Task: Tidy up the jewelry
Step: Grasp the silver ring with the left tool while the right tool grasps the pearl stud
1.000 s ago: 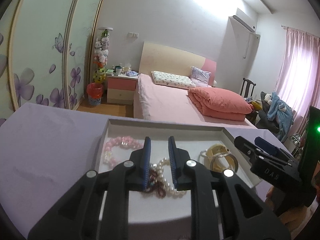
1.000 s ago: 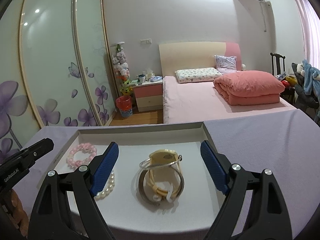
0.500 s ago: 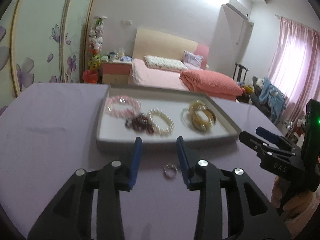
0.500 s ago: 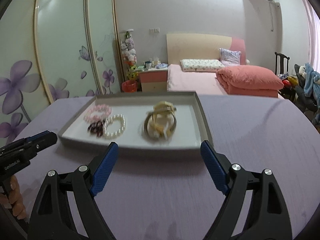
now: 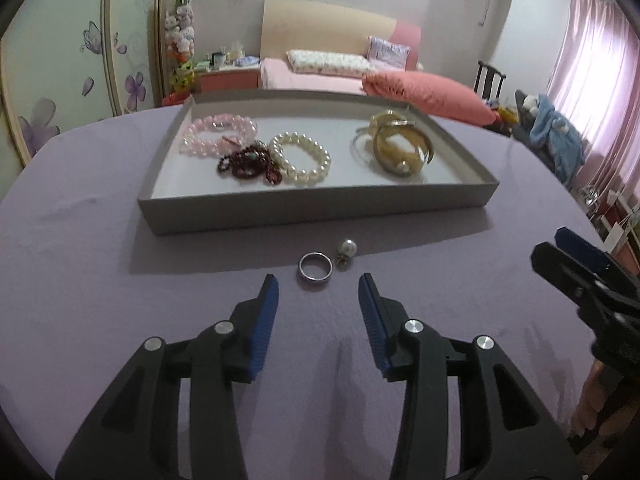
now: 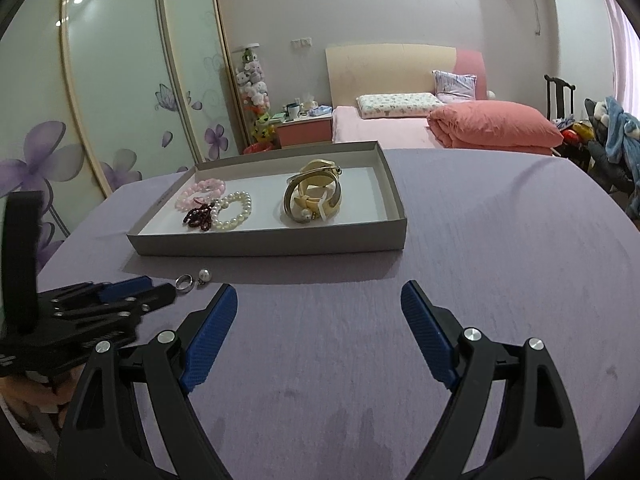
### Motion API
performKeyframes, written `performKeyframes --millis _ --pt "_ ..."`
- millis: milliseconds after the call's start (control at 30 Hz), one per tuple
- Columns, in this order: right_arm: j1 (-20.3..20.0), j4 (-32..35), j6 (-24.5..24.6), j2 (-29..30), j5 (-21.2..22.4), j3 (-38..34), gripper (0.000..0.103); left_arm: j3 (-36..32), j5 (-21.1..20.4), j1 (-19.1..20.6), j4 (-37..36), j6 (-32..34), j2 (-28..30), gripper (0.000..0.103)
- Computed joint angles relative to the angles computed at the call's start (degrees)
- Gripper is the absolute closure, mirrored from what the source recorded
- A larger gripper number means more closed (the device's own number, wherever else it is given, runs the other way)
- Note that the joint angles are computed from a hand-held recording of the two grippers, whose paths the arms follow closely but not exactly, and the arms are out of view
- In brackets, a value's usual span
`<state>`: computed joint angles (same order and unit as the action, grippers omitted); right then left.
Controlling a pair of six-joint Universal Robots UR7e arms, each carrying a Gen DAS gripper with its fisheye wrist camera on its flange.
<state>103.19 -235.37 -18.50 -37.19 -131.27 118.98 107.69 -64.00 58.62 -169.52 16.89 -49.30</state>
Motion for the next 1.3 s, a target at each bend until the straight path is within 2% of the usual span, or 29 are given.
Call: performKeyframes --millis 167,333,433,500,900,1167,1300 --pt "-0.49 0.57 0.94 -0.10 0.76 0.27 0.019 -1.68 2.16 -0.33 1.34 0.33 1.92 0.062" --pt "-0.73 1.15 1.56 -0.23 1.29 0.35 0.019 -3.19 3.71 -0.64 2.45 0.76 3.37 0.068" --pt "-0.86 1.40 1.71 -0.22 1.51 0.29 0.019 -3.75 4.32 -0.75 2.42 1.07 3.90 0.073" --pt "-0.96 1.76 1.99 -0.22 1.65 0.22 0.019 -4.14 4.65 -0.73 2.44 1.10 4.18 0.081" --pt "-0.84 5.00 3.03 0.25 2.21 -1.12 0.019 -4.39 2.35 1.12 2.73 -0.01 2.50 0.081" --pt "-0.58 11.02 4.69 0.92 3.26 -3.93 0.020 -3.67 2.37 3.43 1.11 -1.43 -1.32 0.081" --pt "-0.24 15.91 5.60 1.67 3.85 -6.46 0.029 -3.31 2.84 4.28 0.25 -1.78 -3.00 0.081"
